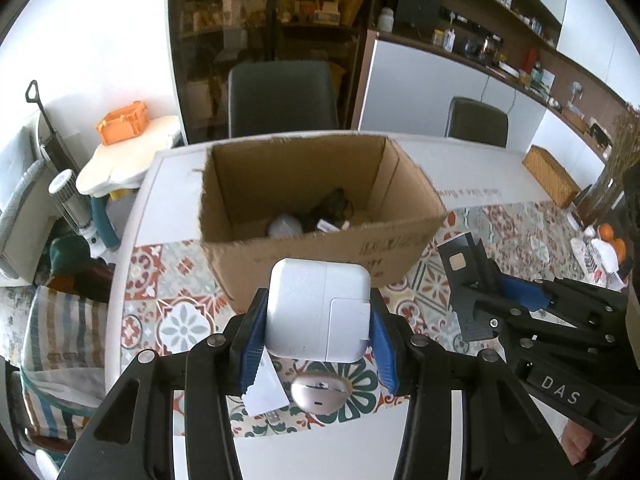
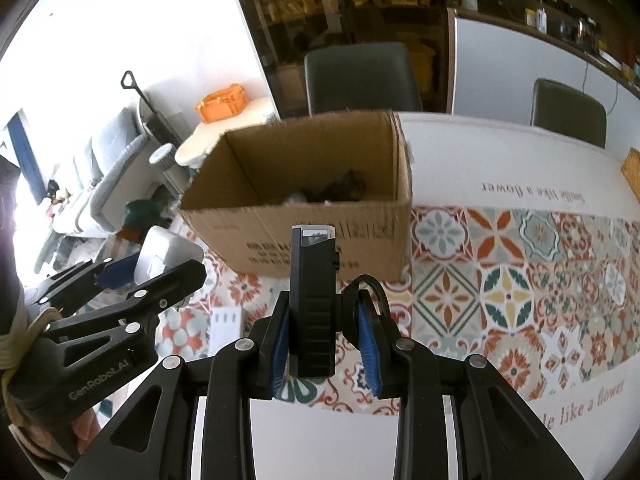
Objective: Organize rigid objects
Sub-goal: 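Lift the black device and white charger and carry them over the box, then open both grippers to drop the black device and white charger into the box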
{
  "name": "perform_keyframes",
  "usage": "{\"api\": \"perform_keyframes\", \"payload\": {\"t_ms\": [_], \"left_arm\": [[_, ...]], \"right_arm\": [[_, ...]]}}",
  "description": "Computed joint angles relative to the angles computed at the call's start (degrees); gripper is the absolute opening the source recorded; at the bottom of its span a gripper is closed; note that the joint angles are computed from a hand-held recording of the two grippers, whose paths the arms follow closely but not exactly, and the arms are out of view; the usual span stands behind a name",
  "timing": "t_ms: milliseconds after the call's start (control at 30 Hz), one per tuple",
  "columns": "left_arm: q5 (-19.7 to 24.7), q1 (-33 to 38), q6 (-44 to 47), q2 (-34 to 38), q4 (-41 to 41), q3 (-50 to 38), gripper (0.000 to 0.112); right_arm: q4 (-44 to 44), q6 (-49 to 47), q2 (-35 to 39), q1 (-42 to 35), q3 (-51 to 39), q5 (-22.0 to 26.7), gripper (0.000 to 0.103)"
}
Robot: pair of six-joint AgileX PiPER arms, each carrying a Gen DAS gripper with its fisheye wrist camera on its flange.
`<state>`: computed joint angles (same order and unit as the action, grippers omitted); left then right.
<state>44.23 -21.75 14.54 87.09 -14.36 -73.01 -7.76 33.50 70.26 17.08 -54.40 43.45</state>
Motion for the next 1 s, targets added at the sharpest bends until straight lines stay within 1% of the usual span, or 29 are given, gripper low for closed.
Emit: {"api": "perform_keyframes", "payload": {"t_ms": [233, 500, 767, 1000], "left_arm": [[0.5, 1.3, 0.6, 0.4, -0.3, -3.4, 0.047], [1.3, 1.9, 0.4, 3.3, -0.3, -9.3, 0.047], [3.0, 2.4, -0.1, 7.3, -0.3, -15.5, 0.047], [6.2, 1.7, -2.8, 13.0, 2.8, -23.6, 0.047]], "right_arm": [[-1.4, 0.6, 0.9, 0.4, -3.5, 0.1, 0.031], [-2.1, -1.5, 4.5, -1.4, -8.9, -0.2, 0.031], [-1.9, -4.4, 8.4, -3.6, -14.6, 0.6, 0.031], [0.5, -8.3, 13.3, -5.9, -20.3, 2.8, 0.031]]}}
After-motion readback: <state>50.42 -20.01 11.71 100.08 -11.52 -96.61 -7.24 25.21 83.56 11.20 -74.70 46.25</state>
